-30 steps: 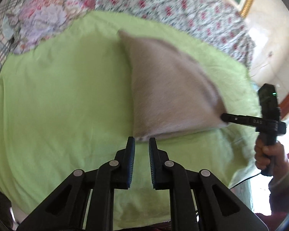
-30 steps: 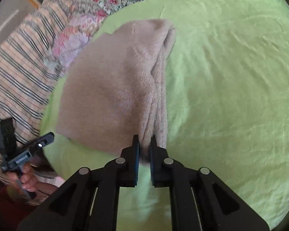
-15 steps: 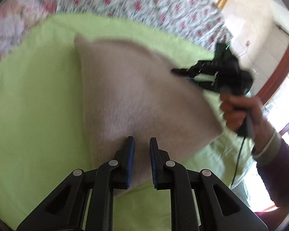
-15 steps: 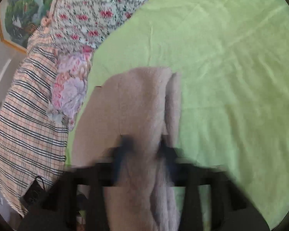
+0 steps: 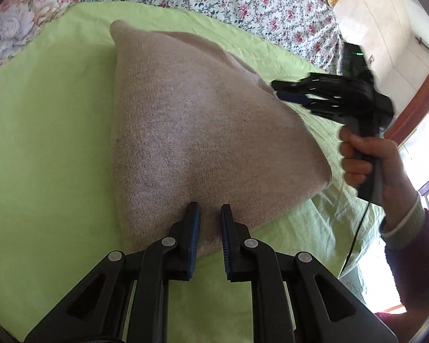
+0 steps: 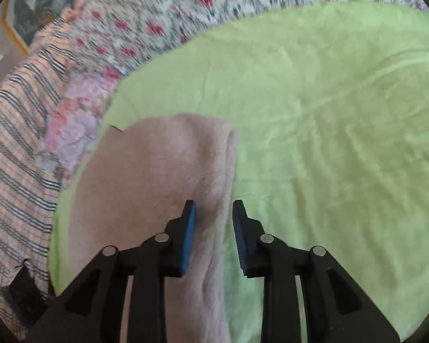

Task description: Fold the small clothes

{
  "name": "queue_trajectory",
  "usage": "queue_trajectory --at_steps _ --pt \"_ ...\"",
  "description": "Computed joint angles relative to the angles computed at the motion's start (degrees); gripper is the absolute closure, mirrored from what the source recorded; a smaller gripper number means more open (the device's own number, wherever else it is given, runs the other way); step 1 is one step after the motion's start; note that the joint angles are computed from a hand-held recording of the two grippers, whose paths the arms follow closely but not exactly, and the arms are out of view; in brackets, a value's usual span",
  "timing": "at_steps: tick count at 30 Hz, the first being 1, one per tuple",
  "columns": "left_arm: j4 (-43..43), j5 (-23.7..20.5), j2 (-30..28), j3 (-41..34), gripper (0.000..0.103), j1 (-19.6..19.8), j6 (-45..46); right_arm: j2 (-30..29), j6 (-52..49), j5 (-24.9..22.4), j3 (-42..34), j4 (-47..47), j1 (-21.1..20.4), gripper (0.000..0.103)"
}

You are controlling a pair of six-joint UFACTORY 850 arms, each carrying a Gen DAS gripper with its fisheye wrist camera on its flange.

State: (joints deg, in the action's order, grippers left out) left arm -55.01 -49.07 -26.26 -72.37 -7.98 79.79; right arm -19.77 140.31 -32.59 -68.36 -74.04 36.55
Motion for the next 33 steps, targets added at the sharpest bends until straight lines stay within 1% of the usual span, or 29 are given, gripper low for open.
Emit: queue_trajectory --at_steps 2,5,7,9,10,12,14,16,18,19,20,21,22,23,25,27,30,32,33 --pt "-0.07 -0.2 1.16 0.35 0.09 0.26 1.03 1.2 2.96 -1.64 0.65 -3.74 2.22 0.075" --pt "-3.05 -1.4 3.22 1.07 0.089 1.41 4.04 1.39 4.85 -1.62 0.41 -7.0 4.41 0.075" --pt "-5.23 -1.02 4.01 0.69 0.086 1.71 5.37 0.97 3.8 -0.62 -0.11 -7.32 4.66 0.075" --pt "-6.18 0.69 3.28 -1.31 0.084 1.19 5.27 -0.5 1.22 0.44 -1.96 -5.92 4.21 0.075" --pt "-6.58 2.85 2.46 -2.97 0.084 0.48 4.13 -1.15 0.24 1.2 -2.79 -5.02 3.67 0.075" --pt "-7.37 3.93 0.33 -6.45 0.084 -0.29 1.97 -2.04 -0.04 2.23 -3.77 -4.33 3.11 0.075" --pt "-7.67 2.98 -2.61 -10.92 0.084 -0.89 -1.1 -2.87 -0.1 3.02 -4.43 -4.15 2.83 0.075" --pt "-7.55 0.34 -5.96 -15.64 0.084 -1.4 -2.87 -3.09 -0.61 3.43 -4.14 -3.09 2.93 0.075" --pt "-5.63 -1.52 -9.01 -19.77 0.084 -2.18 -5.37 -3.45 -1.4 4.25 -3.48 -1.12 2.73 0.075" --pt "-2.88 -1.93 -10.67 -21.83 0.084 -2.74 -7.5 -3.72 -2.84 4.5 -3.17 1.22 2.55 0.079" --pt "1.34 -0.57 -12.39 -23.74 0.087 -3.68 -10.79 -3.87 -2.88 4.99 -2.48 2.11 2.32 0.081" --pt "3.65 0.37 -13.49 -24.61 0.091 -4.2 -12.48 -3.71 -0.67 5.46 -1.56 0.59 2.2 0.088" --pt "3.97 1.48 -14.13 -24.66 0.091 -4.4 -12.25 -3.41 3.11 5.91 -0.46 -2.15 2.13 0.09" --pt "2.98 1.42 -14.65 -24.67 0.092 -4.12 -11.43 -3.3 4.49 6.12 -0.06 -3.3 2.05 0.093" --pt "2.7 0.12 -15.37 -25.63 0.093 -3.59 -12.38 -3.56 2.21 5.56 -0.54 -1.69 2.14 0.094" --pt "2.47 0.65 -14.91 -25.22 0.093 -3.59 -12.28 -3.85 -1.2 4.56 -1.54 0.95 2.49 0.094" --pt "-0.33 2.42 -10.64 -19.7 0.093 -2.84 -8.25 -3.53 -4.38 2.43 -2.75 2.48 3.98 0.09" --pt "-1.59 2.29 -7.65 -16.15 0.093 -1.86 -5.7 -2.8 -4.12 2.23 -2.72 0.71 5.51 0.09" --pt "-2.33 1.41 -6.13 -14.26 0.093 -1.18 -4.07 -2.75 -4.19 1.99 -2.93 0.1 6.26 0.09"
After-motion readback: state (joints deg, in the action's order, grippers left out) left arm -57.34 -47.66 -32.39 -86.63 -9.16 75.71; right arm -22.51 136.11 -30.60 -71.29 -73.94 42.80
